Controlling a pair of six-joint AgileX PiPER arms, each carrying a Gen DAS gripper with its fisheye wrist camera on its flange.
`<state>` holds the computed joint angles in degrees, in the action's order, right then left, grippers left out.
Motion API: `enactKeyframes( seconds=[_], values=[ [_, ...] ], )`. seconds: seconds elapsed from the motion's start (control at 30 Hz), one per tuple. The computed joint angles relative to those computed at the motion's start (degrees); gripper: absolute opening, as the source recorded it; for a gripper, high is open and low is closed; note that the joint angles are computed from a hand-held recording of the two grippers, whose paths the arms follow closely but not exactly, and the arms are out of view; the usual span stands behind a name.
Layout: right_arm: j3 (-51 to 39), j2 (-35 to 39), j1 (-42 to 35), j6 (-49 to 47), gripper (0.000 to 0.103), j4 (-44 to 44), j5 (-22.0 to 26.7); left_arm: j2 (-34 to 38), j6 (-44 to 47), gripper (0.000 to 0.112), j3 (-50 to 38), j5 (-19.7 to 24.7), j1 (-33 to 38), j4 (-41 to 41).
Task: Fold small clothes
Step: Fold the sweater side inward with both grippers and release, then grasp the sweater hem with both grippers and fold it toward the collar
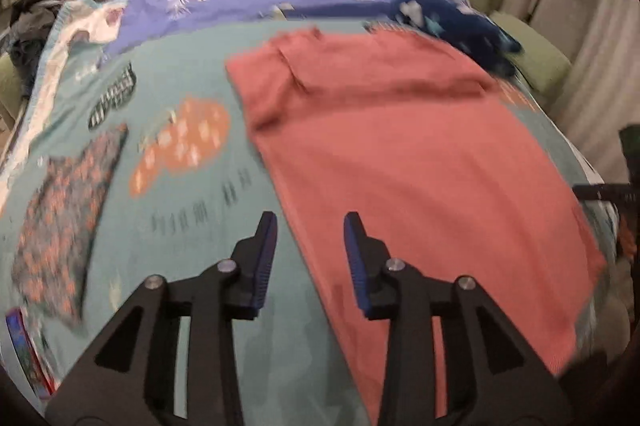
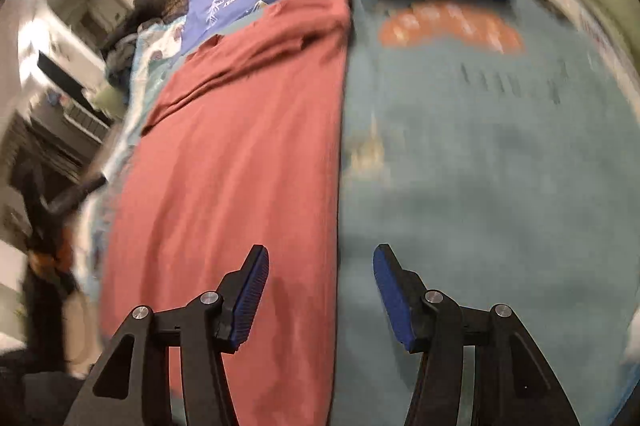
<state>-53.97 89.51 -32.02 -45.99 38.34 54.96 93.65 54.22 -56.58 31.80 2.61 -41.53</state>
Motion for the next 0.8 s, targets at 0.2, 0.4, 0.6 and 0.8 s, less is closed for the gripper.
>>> enactKeyframes(
  seconds=[0.2,0.4,0.6,0.8],
  values=[
    [10.5,-8.2,-9.1,-7.2,0.055,2.7,5.0,-10.0,4.7,0.048,14.2,7.8,4.6,-4.0],
    [17.9,-12.7,-16.4,-13.8,0.056,4.0,8.8,-16.6,7.5,0.050,24.9,6.8,6.4,-5.6],
    [21.5,-13.7,-15.5,-13.6,0.043,6.6,6.4,-18.3,6.7,0.045,28.1,6.0,6.3,-7.4],
    [20.4,-18.4,-23.7,-13.8,0.003,7.4,13.2,-24.5,8.3,0.004,26.9,13.8,14.0,-8.1]
  ],
)
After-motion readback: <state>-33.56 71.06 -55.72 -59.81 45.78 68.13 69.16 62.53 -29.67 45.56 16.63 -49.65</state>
